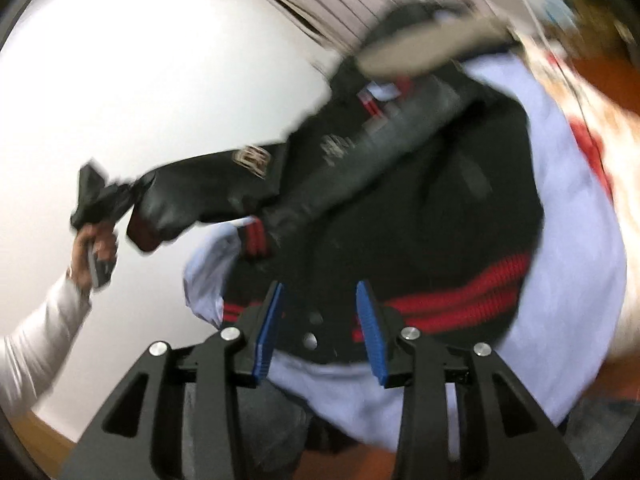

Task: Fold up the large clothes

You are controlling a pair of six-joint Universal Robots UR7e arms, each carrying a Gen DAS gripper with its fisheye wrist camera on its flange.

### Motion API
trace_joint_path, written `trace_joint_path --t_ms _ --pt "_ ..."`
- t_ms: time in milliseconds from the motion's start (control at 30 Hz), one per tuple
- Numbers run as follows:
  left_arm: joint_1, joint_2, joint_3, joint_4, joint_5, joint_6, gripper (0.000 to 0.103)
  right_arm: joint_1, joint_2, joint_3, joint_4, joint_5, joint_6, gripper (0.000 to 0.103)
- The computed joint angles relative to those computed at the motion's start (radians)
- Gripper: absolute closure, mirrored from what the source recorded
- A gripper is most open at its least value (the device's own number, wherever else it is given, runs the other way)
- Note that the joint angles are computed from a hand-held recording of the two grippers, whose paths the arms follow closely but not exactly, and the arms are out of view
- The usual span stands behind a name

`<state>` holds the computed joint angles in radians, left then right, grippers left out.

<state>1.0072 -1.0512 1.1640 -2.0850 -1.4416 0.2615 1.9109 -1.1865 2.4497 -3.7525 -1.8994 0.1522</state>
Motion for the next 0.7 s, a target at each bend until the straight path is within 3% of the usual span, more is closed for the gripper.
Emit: trace_joint_path --t_ms 67,133,333,533,633,700 --pt "-0.036 0.042 -0.035 0.014 -0.041 0.006 0.100 -0.061 -0.016 0.007 0.057 0.037 0.097 0.064" --pt "-0.074 0.089 -0.058 0.032 -0.050 0.012 0.100 -0.090 -0.028 0.014 0.005 0.095 0.093 0.064" --pt "-0.190 0.300 -0.118 0.080 0.062 0.022 0.100 -0.146 -0.030 0.035 -0.070 0.183 0.113 0.064" --pt "-0.255 0.542 -0.204 0.195 0.270 0.056 0.100 -0.177 -0.038 0.035 -0.082 0.244 0.154 0.064" --pt "-0.278 0.615 -0.158 0.093 0.433 0.101 0.100 -0.188 -0.040 0.039 -0.113 0.271 0.173 0.064" --pt "-0.276 0.651 -0.149 0.047 0.480 0.074 0.100 -0.198 -0.043 0.043 -0.126 0.292 0.189 0.064"
